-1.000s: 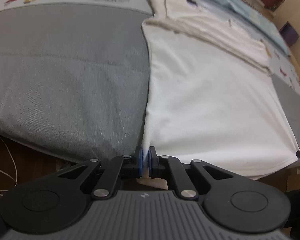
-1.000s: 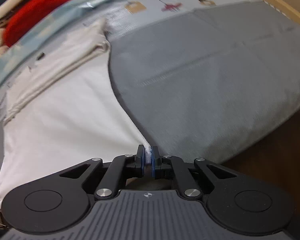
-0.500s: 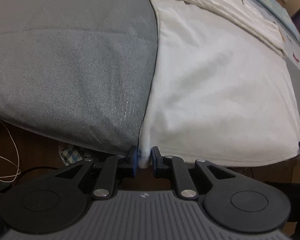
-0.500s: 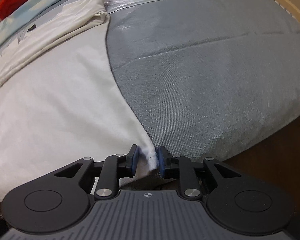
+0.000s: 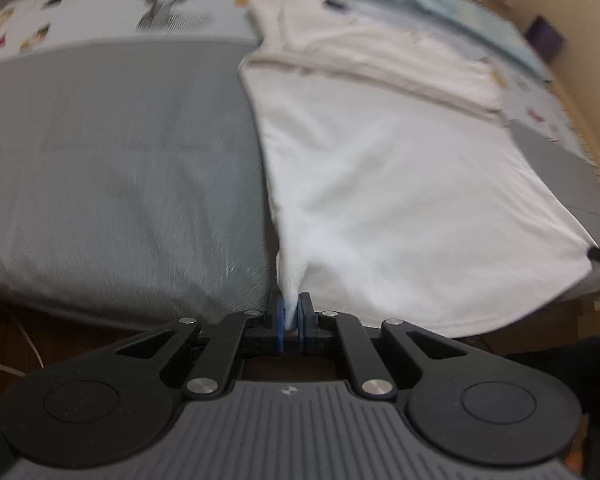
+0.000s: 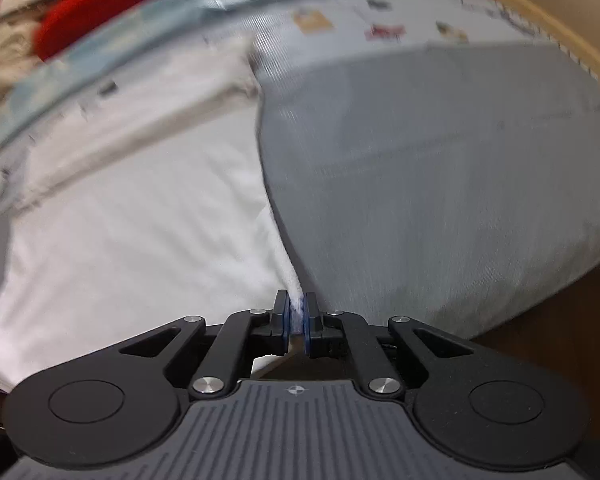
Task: Fold small clothes
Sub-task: 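Lift the hem with both grippers, fold it toward the collar, release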
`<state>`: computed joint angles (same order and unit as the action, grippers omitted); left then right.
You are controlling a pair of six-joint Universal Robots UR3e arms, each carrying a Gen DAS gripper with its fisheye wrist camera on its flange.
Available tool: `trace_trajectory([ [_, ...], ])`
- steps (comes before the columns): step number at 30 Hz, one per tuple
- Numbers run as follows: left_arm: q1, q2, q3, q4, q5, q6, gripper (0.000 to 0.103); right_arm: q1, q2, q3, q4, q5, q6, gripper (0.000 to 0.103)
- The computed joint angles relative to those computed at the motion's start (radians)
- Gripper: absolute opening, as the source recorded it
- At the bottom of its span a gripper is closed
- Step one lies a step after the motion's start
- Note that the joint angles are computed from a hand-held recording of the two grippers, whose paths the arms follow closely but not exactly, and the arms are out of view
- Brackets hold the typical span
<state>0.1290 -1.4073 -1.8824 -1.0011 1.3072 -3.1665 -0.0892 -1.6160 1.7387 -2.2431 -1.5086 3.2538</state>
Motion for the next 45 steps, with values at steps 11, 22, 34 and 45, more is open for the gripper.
trace_trajectory([
  [11,0.635,0.519,0.327,-1.043,-0.45,0.704,0.006,-0.336,-0.412,-0.179,0.501,0.414,-0.241,0.005],
  [22,0.246,-0.14,0.439,-0.213,-0.252,0.194,0.006,-0.281,-0.097,-0.341,0.336,0.387,-0.11,0.005],
  [34,0.17,-0.781,0.898,-0.106,-0.16,-0.017,0.021,-0.072,0.685,-0.908,0.09,0.104,0.093,0.009],
  [45,0.113,-0.977,1.104,-0.136,-0.17,0.005,0.034,-0.034,0.821,-1.045,0.227,0.113,-0.074,0.022],
])
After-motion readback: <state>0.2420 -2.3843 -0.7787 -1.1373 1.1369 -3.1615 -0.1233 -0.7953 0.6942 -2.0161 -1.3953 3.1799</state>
